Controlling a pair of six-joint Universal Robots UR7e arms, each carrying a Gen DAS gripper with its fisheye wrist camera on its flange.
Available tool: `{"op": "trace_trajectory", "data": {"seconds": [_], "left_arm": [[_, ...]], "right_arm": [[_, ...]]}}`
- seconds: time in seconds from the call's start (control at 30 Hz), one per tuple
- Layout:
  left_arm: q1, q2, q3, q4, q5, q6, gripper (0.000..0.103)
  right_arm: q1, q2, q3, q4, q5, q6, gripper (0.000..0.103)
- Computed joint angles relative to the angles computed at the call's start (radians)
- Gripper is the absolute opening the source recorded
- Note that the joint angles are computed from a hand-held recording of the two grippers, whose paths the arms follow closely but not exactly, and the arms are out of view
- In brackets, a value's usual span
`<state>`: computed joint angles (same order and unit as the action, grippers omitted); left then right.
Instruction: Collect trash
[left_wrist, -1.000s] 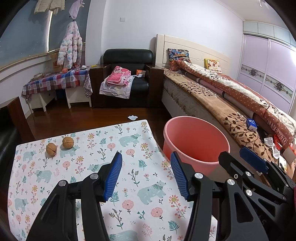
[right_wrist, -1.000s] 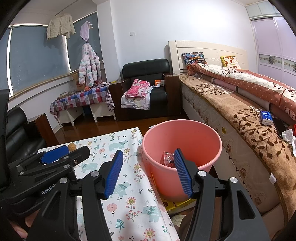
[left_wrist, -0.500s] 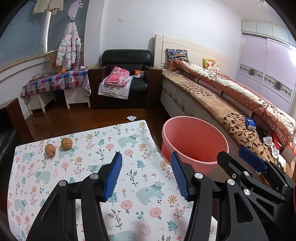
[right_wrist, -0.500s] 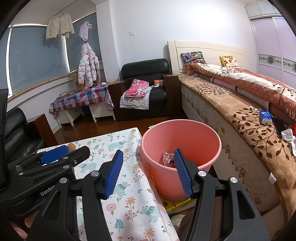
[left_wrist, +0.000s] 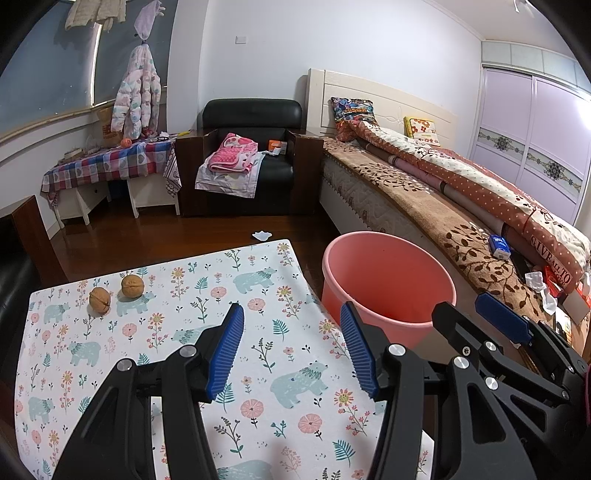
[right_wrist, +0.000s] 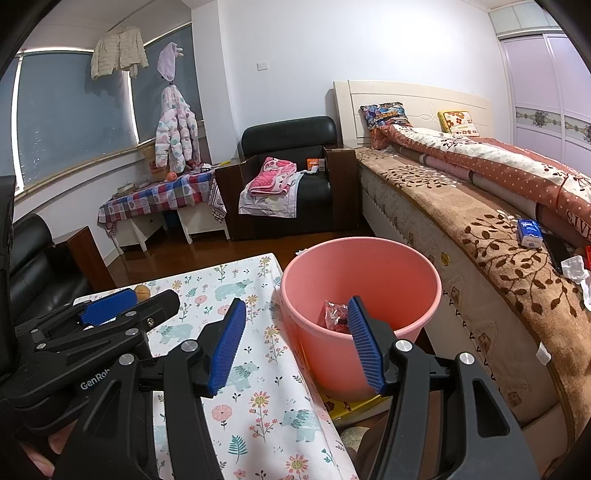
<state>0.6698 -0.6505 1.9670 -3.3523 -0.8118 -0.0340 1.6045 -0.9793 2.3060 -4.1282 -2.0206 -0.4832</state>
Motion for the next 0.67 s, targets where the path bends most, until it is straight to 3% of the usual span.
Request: {"op": "trace_trajectory", "data": {"seconds": [0.67], "left_arm": [[-0.005, 0.005, -0.01, 0.001, 0.002, 0.0, 0.054]], "right_arm": [[-0.023, 0.0, 0.008, -0.003, 0.016, -0.008, 0.058]]}}
